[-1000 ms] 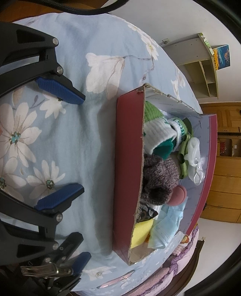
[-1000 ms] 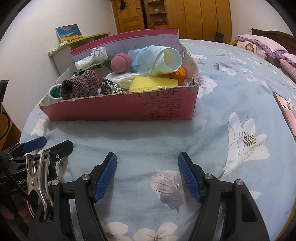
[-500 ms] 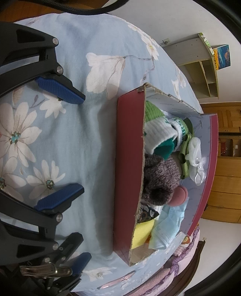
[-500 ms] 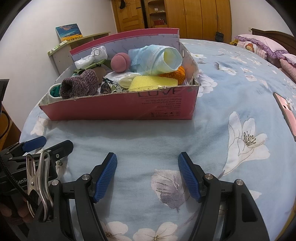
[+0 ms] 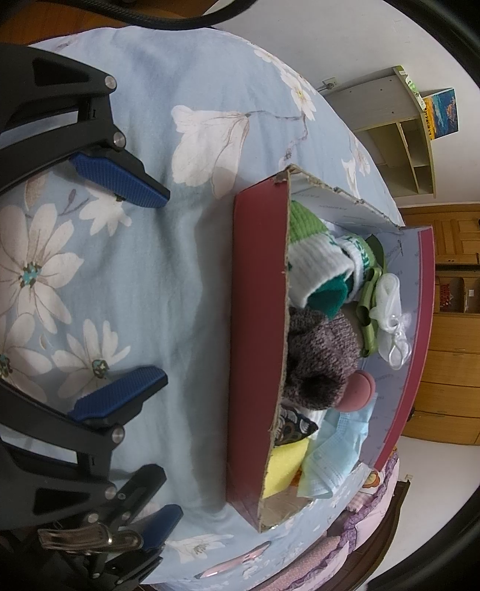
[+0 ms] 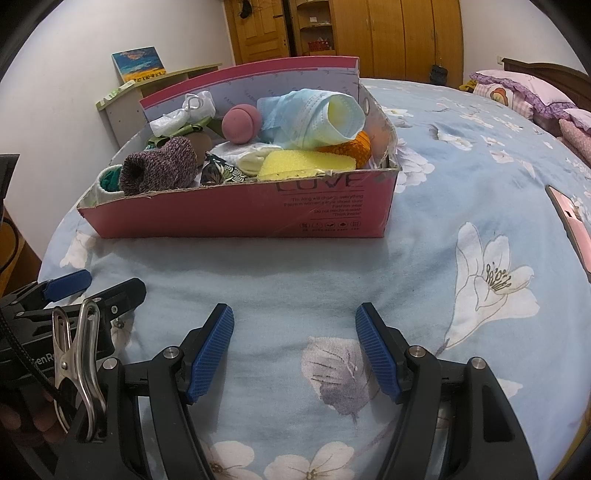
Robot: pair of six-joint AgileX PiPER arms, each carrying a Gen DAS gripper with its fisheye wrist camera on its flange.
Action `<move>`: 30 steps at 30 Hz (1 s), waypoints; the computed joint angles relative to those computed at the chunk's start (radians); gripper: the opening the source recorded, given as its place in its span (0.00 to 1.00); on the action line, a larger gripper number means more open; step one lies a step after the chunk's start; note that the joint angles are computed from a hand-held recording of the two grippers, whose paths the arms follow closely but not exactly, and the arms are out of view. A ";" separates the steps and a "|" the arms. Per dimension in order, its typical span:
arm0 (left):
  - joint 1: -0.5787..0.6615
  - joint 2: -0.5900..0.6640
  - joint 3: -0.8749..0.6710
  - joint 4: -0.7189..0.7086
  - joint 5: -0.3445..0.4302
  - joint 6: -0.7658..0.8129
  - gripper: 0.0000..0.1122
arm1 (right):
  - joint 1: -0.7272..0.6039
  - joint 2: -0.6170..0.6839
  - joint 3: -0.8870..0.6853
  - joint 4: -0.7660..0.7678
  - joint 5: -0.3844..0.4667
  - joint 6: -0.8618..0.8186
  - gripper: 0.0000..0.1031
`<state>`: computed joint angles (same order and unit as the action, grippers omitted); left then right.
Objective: Organize soft objects
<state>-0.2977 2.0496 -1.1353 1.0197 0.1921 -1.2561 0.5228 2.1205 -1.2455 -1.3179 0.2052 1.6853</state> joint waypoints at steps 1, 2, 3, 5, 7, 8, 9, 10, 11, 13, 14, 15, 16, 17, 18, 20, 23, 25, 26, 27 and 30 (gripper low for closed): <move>0.000 0.000 0.000 0.002 0.000 -0.003 0.82 | 0.000 -0.001 0.002 -0.006 -0.001 0.006 0.69; 0.000 0.000 0.000 0.003 0.000 -0.004 0.82 | 0.000 -0.001 0.002 -0.006 -0.001 0.006 0.69; -0.001 0.001 -0.001 0.004 0.001 -0.004 0.82 | 0.001 0.000 0.002 -0.016 -0.001 0.017 0.69; 0.000 -0.001 0.000 -0.001 0.002 0.000 0.82 | 0.000 -0.002 0.005 -0.030 -0.002 0.030 0.69; -0.001 -0.001 0.000 0.004 0.002 -0.003 0.82 | 0.000 -0.001 0.005 -0.034 -0.002 0.035 0.69; -0.001 -0.001 0.001 0.013 0.001 -0.010 0.82 | 0.000 -0.001 0.005 -0.034 -0.002 0.035 0.69; -0.001 -0.002 0.003 0.020 -0.001 -0.017 0.82 | 0.000 -0.001 0.006 -0.034 -0.002 0.034 0.69; 0.001 -0.002 0.004 0.019 -0.005 -0.016 0.82 | 0.000 0.000 0.005 -0.034 -0.002 0.035 0.69; 0.004 -0.004 0.006 0.012 -0.009 -0.009 0.82 | -0.002 -0.002 0.007 -0.040 -0.005 0.041 0.69; 0.009 -0.006 0.009 0.006 -0.015 -0.004 0.82 | -0.004 -0.003 0.009 -0.046 -0.008 0.047 0.69; 0.010 -0.007 0.011 0.011 -0.016 -0.009 0.82 | -0.004 -0.003 0.009 -0.050 -0.007 0.050 0.69; 0.011 -0.007 0.012 0.018 -0.017 -0.015 0.82 | -0.004 -0.003 0.009 -0.050 -0.007 0.051 0.69; 0.012 -0.008 0.013 0.024 -0.017 -0.020 0.82 | -0.004 -0.003 0.009 -0.051 -0.007 0.052 0.69; 0.012 -0.007 0.012 0.023 -0.017 -0.020 0.82 | -0.004 -0.003 0.009 -0.051 -0.007 0.052 0.69; 0.013 -0.008 0.013 0.022 -0.018 -0.019 0.82 | -0.004 -0.003 0.009 -0.051 -0.007 0.052 0.69; 0.013 -0.011 0.017 0.027 -0.018 -0.027 0.82 | -0.004 -0.003 0.010 -0.055 -0.008 0.055 0.69; 0.012 -0.013 0.018 0.027 -0.016 -0.029 0.82 | -0.004 -0.003 0.010 -0.056 -0.008 0.056 0.69; 0.012 -0.014 0.019 0.018 -0.017 -0.022 0.82 | -0.005 -0.003 0.010 -0.061 -0.009 0.062 0.69; 0.011 -0.014 0.019 0.017 -0.016 -0.022 0.82 | -0.005 -0.003 0.010 -0.061 -0.009 0.062 0.69; 0.011 -0.014 0.018 0.017 -0.016 -0.022 0.82 | -0.004 -0.002 0.010 -0.061 -0.009 0.062 0.69; 0.011 -0.013 0.017 0.027 -0.016 -0.032 0.82 | -0.004 -0.002 0.010 -0.062 -0.008 0.063 0.69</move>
<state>-0.2866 2.0370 -1.1179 1.0463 0.1763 -1.2878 0.5185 2.1182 -1.2354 -1.3795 0.1968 1.7481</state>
